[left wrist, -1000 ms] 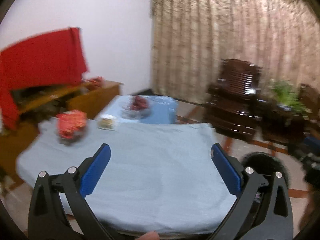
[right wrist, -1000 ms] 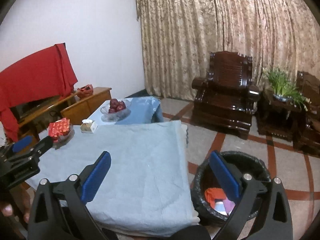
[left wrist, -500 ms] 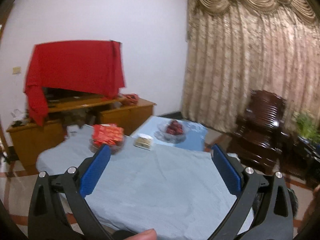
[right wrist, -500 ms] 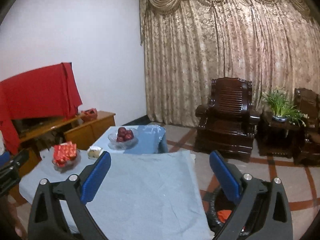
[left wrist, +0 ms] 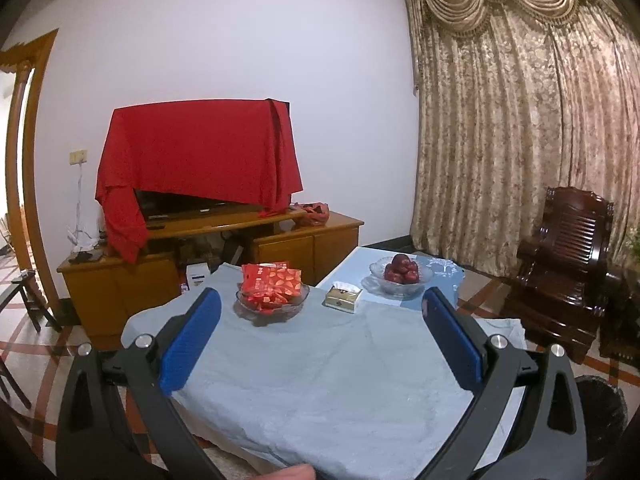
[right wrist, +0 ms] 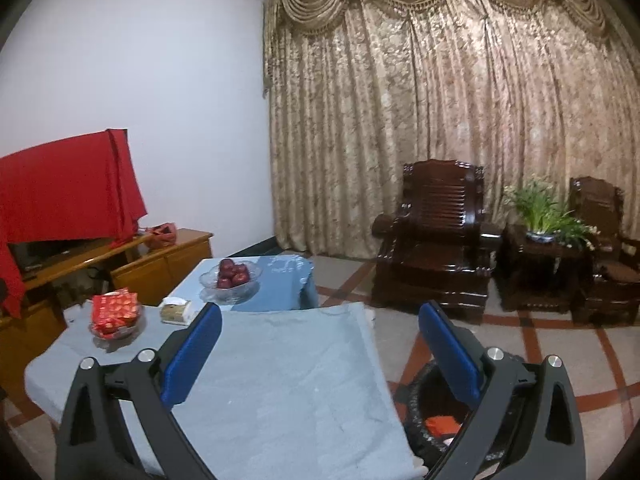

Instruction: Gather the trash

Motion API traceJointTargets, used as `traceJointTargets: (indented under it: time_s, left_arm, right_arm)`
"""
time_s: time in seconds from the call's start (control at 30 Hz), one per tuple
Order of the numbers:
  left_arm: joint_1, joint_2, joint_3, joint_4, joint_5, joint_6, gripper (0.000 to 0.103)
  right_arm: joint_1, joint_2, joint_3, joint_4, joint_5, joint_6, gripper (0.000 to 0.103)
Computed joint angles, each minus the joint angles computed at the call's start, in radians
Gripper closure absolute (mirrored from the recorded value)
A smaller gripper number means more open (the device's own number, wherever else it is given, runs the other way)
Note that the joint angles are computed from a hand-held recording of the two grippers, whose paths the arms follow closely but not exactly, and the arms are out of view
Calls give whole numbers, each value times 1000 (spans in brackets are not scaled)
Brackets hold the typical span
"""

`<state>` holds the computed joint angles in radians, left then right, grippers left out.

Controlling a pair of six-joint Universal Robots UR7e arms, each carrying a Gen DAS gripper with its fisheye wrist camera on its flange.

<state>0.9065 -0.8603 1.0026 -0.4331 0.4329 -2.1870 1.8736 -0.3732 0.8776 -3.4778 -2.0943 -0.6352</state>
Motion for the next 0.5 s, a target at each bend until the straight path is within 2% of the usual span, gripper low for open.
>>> traceJointTargets:
  time_s: [0.3,0.5]
  left_arm:
    - [22,66,-110,128,14,-78,5]
    - [34,88,-144,153,23,-101,5]
  right_arm:
    - [-12,29,-60,43,-33,5,6]
    - [-12,51,-107,36,-33,-4,6]
